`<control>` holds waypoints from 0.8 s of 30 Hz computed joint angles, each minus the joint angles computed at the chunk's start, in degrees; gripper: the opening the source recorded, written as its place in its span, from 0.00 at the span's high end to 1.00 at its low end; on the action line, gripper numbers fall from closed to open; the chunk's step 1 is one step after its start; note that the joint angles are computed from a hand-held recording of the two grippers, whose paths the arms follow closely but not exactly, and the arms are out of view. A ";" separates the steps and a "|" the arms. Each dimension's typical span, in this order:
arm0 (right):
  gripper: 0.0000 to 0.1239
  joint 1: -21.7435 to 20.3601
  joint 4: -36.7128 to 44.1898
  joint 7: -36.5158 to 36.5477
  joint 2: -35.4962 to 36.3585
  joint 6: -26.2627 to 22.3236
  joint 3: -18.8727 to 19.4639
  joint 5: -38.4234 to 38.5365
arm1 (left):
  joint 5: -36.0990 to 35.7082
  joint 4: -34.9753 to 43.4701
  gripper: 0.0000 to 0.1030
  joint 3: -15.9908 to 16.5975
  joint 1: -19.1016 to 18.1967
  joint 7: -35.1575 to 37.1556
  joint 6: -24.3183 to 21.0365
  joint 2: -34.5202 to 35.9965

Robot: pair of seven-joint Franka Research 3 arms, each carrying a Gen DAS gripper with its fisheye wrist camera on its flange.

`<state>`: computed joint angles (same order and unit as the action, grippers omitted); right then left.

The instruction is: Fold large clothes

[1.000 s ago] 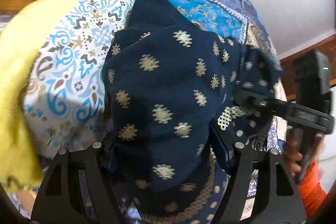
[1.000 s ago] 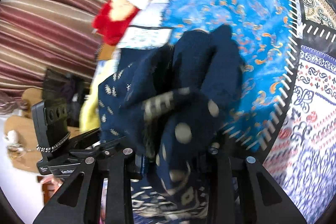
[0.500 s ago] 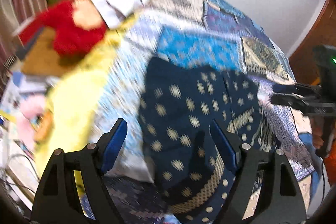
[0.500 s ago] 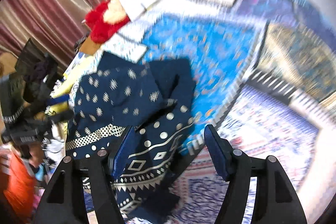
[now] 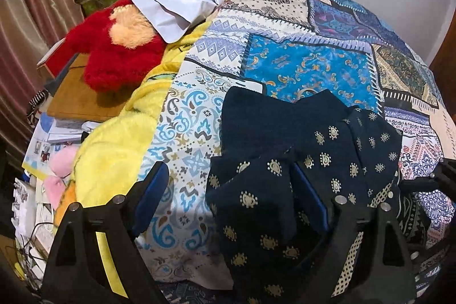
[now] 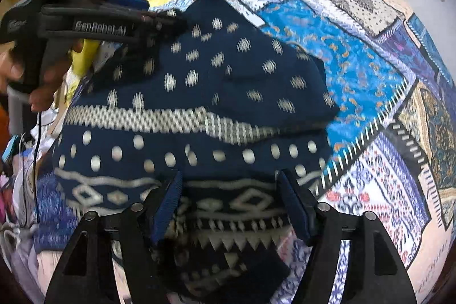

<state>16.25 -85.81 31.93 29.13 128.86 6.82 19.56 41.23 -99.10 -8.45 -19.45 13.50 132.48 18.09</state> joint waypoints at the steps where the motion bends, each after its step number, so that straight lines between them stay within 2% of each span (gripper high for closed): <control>1: 0.41 -0.74 1.29 0.38 0.50 -2.05 -0.10 0.57 | 0.18 -0.36 0.14 -0.15 -0.30 0.09 -0.55 -0.51; 3: 0.37 -1.59 3.37 1.84 1.44 -4.91 -0.66 0.93 | 0.01 -0.98 0.15 -0.78 -0.79 0.94 -1.79 -1.56; 5: 0.37 -1.68 4.32 4.69 1.93 -5.84 -2.00 -0.27 | -0.04 -1.89 0.15 -1.50 -1.47 1.34 -3.16 -2.79; 8: 0.37 -3.56 5.09 7.12 1.66 -9.20 -2.04 1.23 | -1.04 -3.75 0.15 -2.89 -2.19 1.98 -4.54 -5.26; 10: 0.37 -4.49 1.77 7.43 -1.28 -7.41 -2.07 2.44 | -0.09 -4.88 0.15 -3.63 -3.17 0.22 -5.90 -7.33; 12: 0.37 -5.31 -4.00 5.61 -6.05 -2.67 -1.78 4.38 | 1.58 -5.53 0.15 -4.38 -4.05 -2.57 -7.11 -9.39; 15: 0.37 -7.46 -11.21 0.07 -13.70 2.29 -0.49 12.35 | 5.52 -5.46 0.15 -5.83 -5.38 -7.72 -9.41 -12.57; 18: 0.37 -8.76 -17.89 -8.04 -22.39 5.35 -0.20 24.71 | 11.22 -4.26 0.15 -7.74 -6.80 -12.70 -12.81 -15.01; 24: 0.37 -5.51 -26.30 -21.43 -36.16 7.65 -4.33 45.39 | 25.90 2.37 0.15 -12.72 -12.13 -17.97 -26.26 -15.69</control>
<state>10.74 -112.12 10.49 -7.04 136.51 2.49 64.96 67.13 -96.73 -21.17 -31.58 -4.47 106.22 2.40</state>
